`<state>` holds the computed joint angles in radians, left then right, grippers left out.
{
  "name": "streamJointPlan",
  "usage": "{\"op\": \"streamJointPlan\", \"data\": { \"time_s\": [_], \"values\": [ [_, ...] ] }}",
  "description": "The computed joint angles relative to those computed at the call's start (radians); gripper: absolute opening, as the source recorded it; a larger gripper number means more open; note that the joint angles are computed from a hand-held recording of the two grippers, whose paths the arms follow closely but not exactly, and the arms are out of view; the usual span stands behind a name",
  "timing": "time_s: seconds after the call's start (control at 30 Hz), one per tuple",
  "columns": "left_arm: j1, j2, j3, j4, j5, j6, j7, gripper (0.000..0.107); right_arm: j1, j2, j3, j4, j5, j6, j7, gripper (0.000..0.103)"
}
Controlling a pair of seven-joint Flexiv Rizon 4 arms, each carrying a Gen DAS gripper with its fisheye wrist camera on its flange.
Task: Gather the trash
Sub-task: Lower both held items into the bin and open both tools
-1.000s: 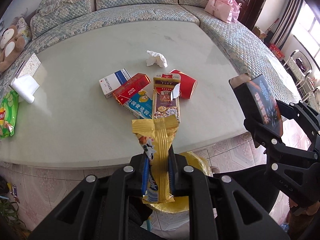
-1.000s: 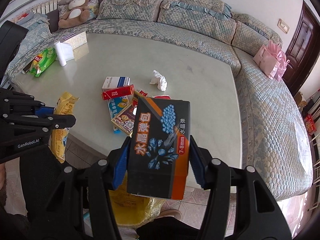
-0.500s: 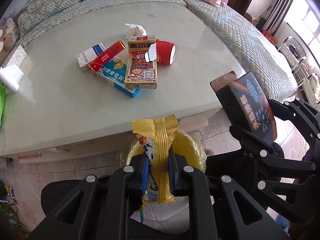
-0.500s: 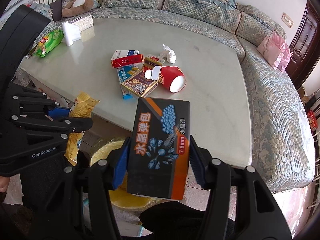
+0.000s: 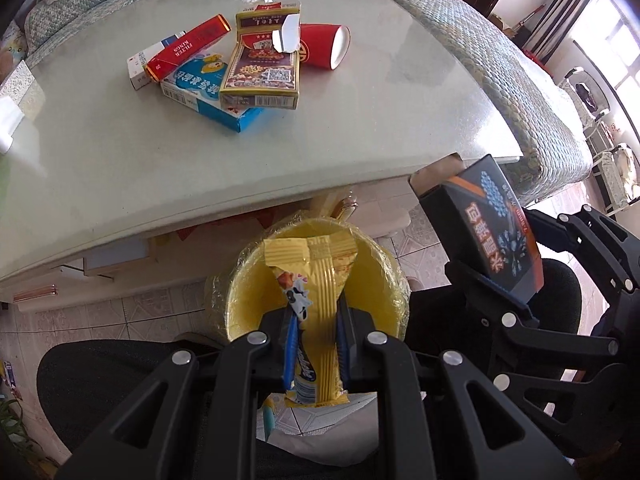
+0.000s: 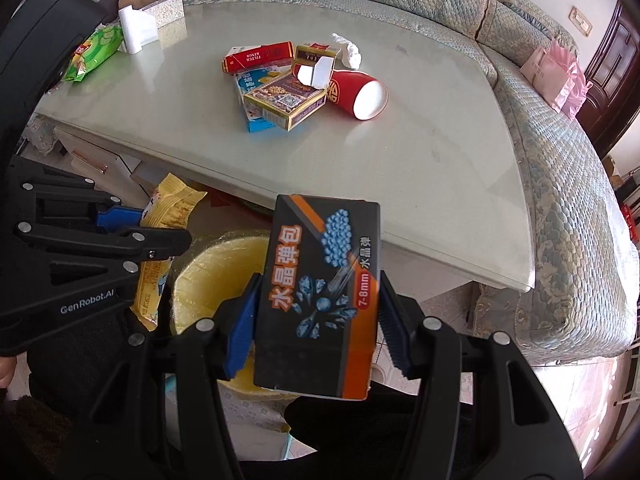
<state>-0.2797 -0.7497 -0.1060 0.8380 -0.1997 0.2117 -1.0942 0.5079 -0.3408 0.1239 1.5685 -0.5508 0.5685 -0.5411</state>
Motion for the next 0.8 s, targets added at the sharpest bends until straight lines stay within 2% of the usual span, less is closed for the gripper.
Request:
{"op": "streamJointPlan", "data": {
  "time_s": [0.37, 0.7, 0.8],
  "values": [
    [-0.004, -0.028, 0.008, 0.058, 0.016, 0.032, -0.031, 0.016, -0.021, -0.040, 0.010, 0.026, 0.094, 0.056, -0.018, 0.054],
    [-0.015, -0.097, 0.017, 0.034, 0.040, 0.009, -0.054, 0.016, -0.031, -0.108, 0.012, 0.022, 0.176, 0.089, -0.039, 0.054],
    [-0.023, -0.105, 0.022, 0.049, 0.059, 0.045, -0.039, 0.016, -0.037, -0.130, 0.014, 0.019, 0.210, 0.102, -0.045, 0.054]
  ]
}}
